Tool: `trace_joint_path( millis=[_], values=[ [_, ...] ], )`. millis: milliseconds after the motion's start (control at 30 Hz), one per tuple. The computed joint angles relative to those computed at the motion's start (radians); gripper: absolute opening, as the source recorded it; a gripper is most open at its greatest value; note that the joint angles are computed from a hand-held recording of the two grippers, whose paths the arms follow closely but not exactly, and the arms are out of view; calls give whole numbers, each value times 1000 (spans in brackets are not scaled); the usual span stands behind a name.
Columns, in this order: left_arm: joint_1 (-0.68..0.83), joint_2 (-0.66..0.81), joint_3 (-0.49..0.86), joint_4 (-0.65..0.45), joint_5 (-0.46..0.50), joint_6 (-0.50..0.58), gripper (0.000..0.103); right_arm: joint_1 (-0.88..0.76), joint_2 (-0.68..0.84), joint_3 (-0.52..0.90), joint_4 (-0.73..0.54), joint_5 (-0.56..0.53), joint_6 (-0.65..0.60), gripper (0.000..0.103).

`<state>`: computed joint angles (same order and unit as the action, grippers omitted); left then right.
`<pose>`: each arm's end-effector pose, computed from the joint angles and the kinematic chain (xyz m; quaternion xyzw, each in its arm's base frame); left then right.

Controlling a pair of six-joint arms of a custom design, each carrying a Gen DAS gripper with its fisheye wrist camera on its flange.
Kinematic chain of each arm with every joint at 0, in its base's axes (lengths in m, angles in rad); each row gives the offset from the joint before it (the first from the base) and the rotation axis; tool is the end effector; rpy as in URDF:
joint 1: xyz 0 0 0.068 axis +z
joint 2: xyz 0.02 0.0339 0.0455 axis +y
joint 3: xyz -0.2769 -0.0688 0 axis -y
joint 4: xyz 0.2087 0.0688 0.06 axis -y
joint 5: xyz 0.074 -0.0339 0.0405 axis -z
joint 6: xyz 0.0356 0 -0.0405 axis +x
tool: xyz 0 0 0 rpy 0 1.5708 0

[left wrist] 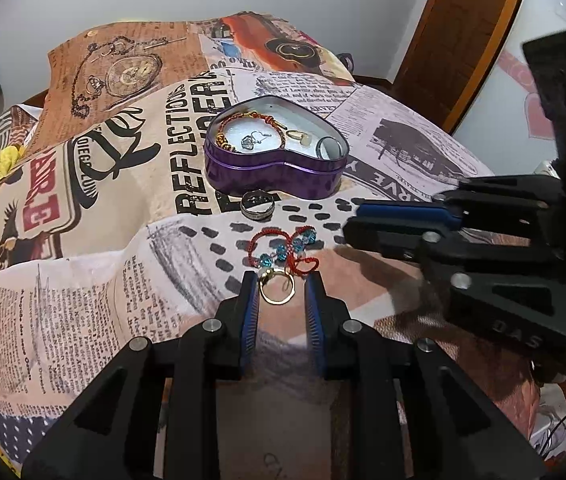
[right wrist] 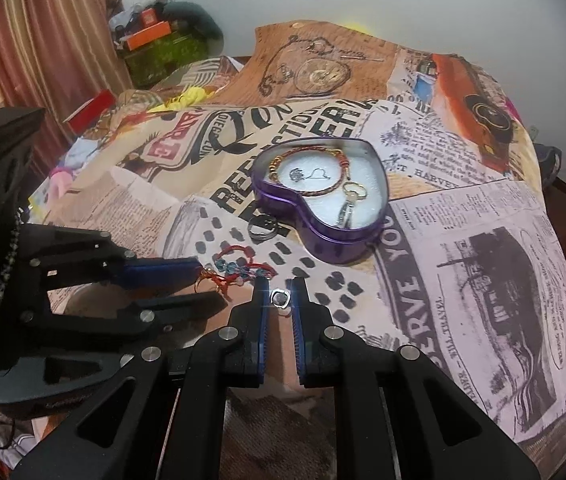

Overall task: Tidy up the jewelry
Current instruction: 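Grasp a gold ring with the left tool while the right tool grasps a small silver ring, then carry both rings over the purple heart tin and open both tools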

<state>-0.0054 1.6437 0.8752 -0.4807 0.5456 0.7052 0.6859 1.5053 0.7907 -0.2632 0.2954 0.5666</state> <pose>0.2648 -0.0199 0.1887 0.3711 0.8762 -0.1970 0.2360 0.2072 0.1562 0.2088 -0.0135 0.9468 0.0553 0.3166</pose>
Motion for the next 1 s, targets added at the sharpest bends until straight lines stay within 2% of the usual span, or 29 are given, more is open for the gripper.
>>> trace_joint_path(
  millis=[167, 233, 400, 733, 1000],
  values=[
    [-11, -4, -16, 32, -13, -20, 23, 1, -30, -21, 3, 10, 10, 10],
    [-17, -13, -28, 52, -26, -30, 17, 6, -43, -24, -3, 19, 17, 10],
    [-12, -32, -35, 53, -35, -38, 17, 17, -77, -28, -22, 40, 27, 10],
    [47, -109, -15, -1, -4, -29, 17, 42, -141, -10, -88, 114, 46, 10],
    [49, -154, 44, -32, 42, -65, 17, 38, -180, 23, -122, 160, 38, 10]
  ],
)
